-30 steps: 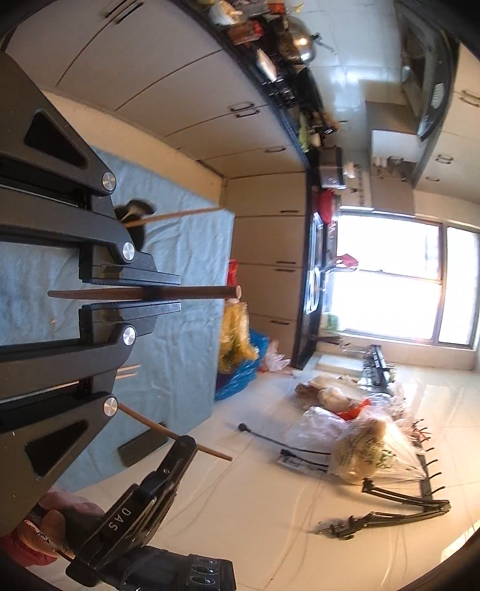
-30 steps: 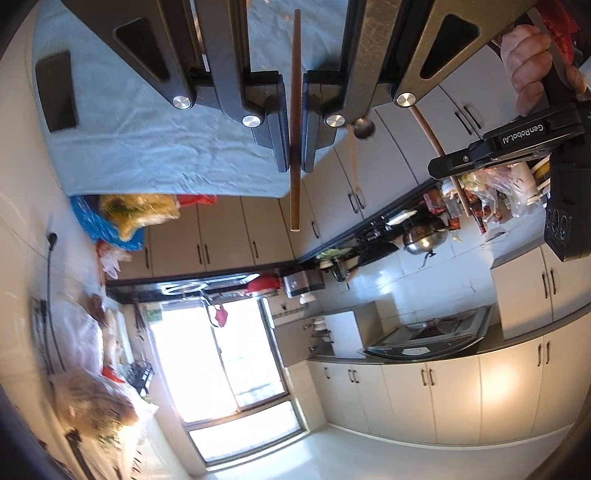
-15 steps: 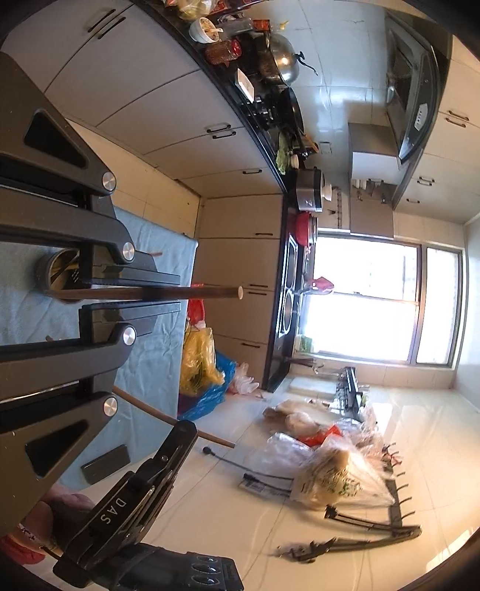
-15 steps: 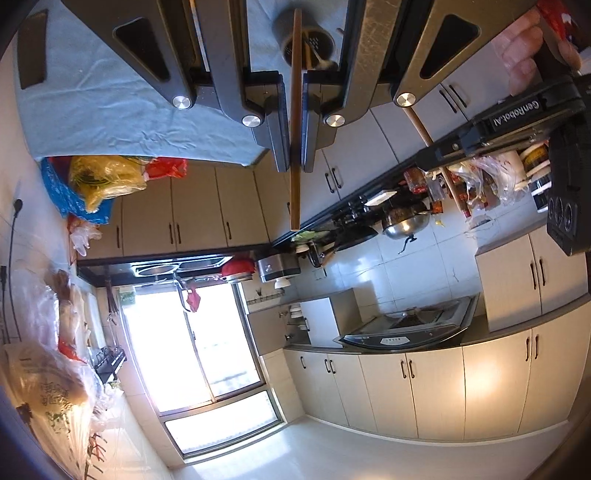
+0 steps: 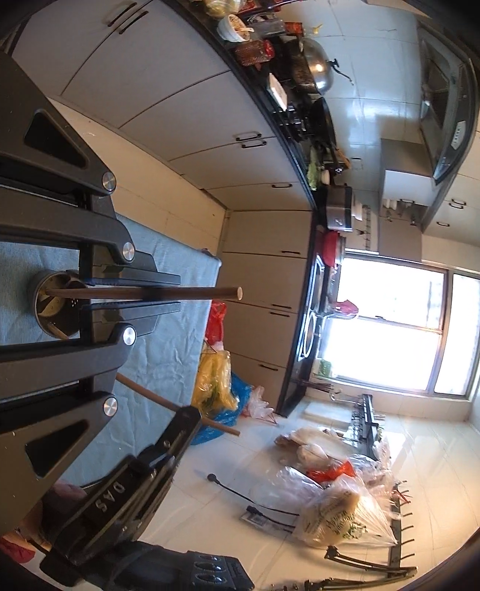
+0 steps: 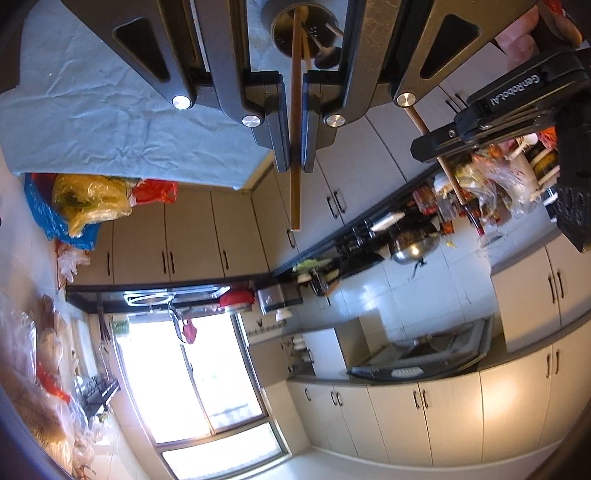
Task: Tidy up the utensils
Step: 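Carry both held chopsticks upright over the black holder and lower them in, then open both grippers and move them back toward the remaining chopsticks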
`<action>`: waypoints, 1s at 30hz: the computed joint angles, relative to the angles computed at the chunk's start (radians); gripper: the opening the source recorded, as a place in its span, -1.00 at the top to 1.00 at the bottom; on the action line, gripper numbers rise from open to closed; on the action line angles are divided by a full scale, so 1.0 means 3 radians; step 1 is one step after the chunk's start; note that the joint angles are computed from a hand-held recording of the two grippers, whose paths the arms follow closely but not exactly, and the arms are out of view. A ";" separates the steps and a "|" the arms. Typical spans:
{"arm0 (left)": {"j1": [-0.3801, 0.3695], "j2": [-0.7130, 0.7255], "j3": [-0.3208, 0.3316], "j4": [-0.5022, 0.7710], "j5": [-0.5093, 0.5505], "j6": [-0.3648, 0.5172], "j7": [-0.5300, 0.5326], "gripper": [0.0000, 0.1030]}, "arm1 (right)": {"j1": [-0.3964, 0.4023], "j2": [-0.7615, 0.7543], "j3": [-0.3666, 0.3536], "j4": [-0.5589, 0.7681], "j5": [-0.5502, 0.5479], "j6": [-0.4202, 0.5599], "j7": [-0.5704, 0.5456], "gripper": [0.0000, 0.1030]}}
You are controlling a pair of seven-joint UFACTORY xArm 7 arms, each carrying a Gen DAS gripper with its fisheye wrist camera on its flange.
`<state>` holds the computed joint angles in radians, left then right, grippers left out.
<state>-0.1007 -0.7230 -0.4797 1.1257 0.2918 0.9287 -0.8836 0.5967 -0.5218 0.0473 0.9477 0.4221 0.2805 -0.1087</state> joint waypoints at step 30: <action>-0.0224 0.0207 0.0236 -0.0379 -0.0038 -0.0210 -0.0065 0.88 | -0.0101 0.0417 0.0068 0.0062 0.0386 0.0317 -0.0271 0.85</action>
<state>-0.1679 -0.6609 -0.4090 1.0121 0.2805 0.8657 -0.9032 0.5665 -0.3966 0.0677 0.9662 0.5379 0.3755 -0.1901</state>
